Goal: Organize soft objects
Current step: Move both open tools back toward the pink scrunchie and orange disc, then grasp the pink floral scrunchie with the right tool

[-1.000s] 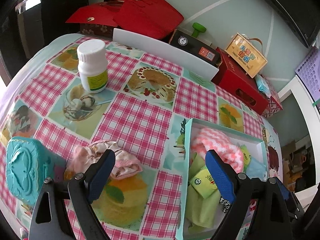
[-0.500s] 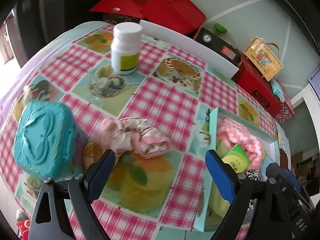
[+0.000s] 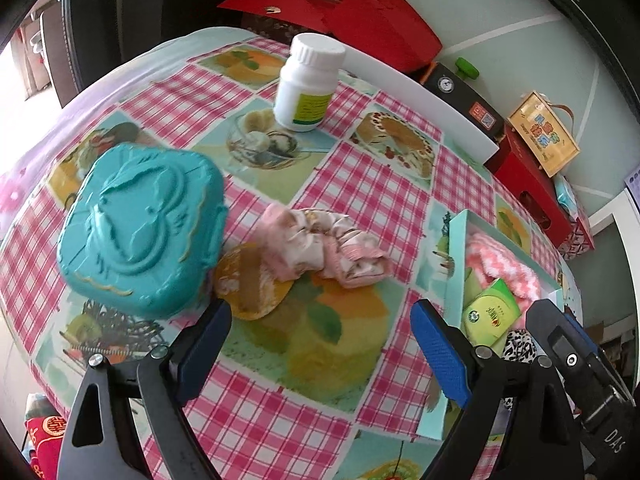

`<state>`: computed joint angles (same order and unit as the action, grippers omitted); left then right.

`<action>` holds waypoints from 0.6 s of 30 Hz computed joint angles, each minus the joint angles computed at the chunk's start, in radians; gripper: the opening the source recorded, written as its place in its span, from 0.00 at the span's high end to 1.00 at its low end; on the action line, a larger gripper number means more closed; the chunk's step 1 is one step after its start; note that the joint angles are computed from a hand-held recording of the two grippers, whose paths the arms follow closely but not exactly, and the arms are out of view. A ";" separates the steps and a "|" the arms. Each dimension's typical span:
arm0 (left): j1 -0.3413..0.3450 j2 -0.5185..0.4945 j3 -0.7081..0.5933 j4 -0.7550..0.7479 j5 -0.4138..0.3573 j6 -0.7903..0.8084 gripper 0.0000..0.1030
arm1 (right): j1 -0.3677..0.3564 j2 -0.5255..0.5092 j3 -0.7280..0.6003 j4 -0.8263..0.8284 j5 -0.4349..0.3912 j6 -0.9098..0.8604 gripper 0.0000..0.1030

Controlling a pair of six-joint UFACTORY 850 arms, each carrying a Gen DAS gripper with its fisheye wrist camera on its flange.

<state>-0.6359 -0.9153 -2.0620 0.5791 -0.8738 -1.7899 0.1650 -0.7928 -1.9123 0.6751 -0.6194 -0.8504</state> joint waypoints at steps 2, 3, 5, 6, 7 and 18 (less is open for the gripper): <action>-0.003 0.013 0.024 0.007 0.001 -0.022 0.11 | 0.003 0.000 0.003 0.023 -0.008 -0.027 0.00; -0.004 0.019 0.035 0.011 0.000 -0.031 0.11 | 0.004 -0.001 0.004 0.039 -0.015 -0.044 0.00; -0.005 0.034 0.064 0.015 0.017 -0.050 0.11 | 0.005 -0.006 0.000 0.074 -0.038 -0.078 0.00; -0.007 0.038 0.071 0.015 0.017 -0.054 0.11 | 0.005 -0.007 0.002 0.083 -0.044 -0.087 0.00; -0.009 0.040 0.075 0.018 0.012 -0.061 0.11 | 0.007 -0.010 -0.001 0.089 -0.050 -0.097 0.00; -0.016 0.059 0.117 0.014 0.047 -0.089 0.12 | 0.026 -0.029 -0.011 0.151 -0.126 -0.201 0.07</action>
<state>-0.6522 -0.8568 -1.9448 0.5930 -0.8267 -1.8784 0.1913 -0.8213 -1.9232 0.8260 -0.7451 -1.0514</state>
